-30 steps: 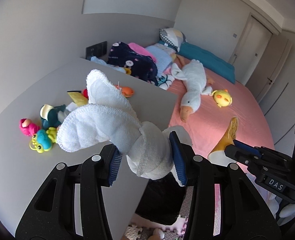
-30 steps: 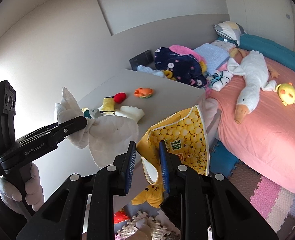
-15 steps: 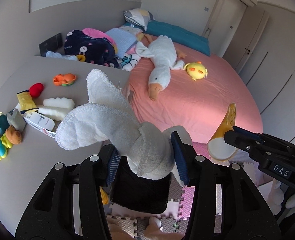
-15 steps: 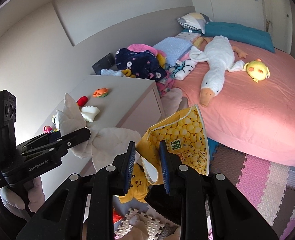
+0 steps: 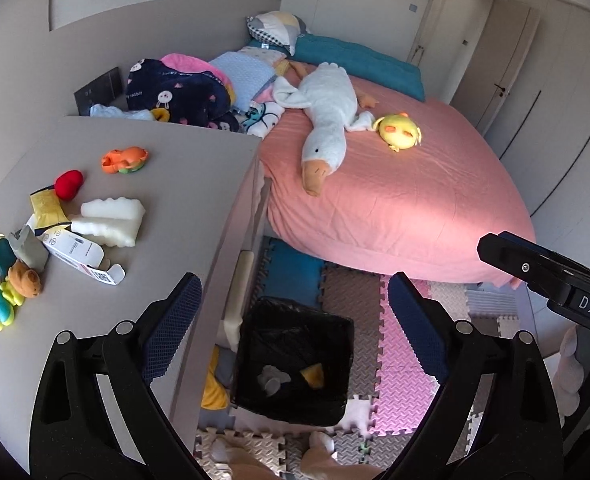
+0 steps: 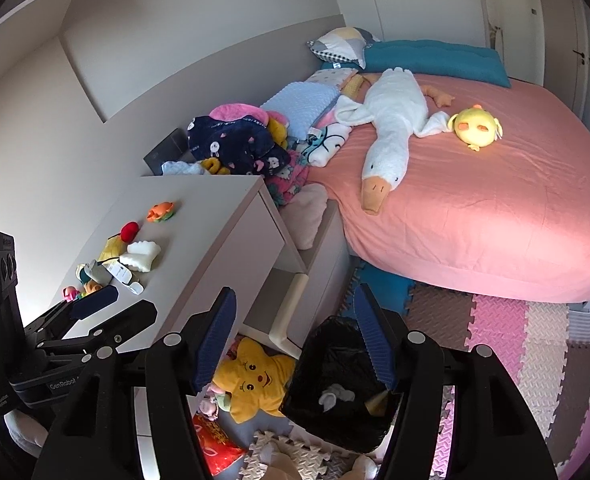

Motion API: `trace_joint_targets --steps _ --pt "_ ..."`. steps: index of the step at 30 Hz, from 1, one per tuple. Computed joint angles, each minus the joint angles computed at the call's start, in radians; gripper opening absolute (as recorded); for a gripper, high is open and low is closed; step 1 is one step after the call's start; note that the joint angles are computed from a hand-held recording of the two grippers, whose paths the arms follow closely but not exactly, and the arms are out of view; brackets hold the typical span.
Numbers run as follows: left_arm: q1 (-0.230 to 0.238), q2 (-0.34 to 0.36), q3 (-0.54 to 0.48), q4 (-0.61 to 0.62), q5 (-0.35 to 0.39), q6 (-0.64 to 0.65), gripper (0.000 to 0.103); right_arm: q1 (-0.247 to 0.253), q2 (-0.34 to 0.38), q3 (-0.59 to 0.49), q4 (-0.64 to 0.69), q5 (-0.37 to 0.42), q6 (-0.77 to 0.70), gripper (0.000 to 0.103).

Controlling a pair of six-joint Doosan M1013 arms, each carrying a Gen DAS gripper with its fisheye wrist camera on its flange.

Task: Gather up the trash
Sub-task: 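Carry towel in left tool to black bin while right tool carries cup, release both, then move left tool toward pink toy figure while right tool approaches white box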

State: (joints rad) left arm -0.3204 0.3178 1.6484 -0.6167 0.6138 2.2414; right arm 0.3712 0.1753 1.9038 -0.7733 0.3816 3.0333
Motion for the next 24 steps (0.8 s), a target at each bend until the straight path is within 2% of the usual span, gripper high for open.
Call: trace_joint_targets --steps 4,10,24 --pt "0.003 0.003 -0.002 0.009 0.006 -0.011 0.091 0.002 0.008 -0.013 0.004 0.003 -0.009 0.066" --pt "0.018 0.004 -0.001 0.02 -0.001 -0.031 0.091 0.014 0.03 -0.042 0.029 0.009 -0.064 0.066" --pt "0.081 0.002 0.005 0.104 -0.018 -0.119 0.091 0.041 0.115 -0.15 0.219 -0.024 -0.31 0.066"
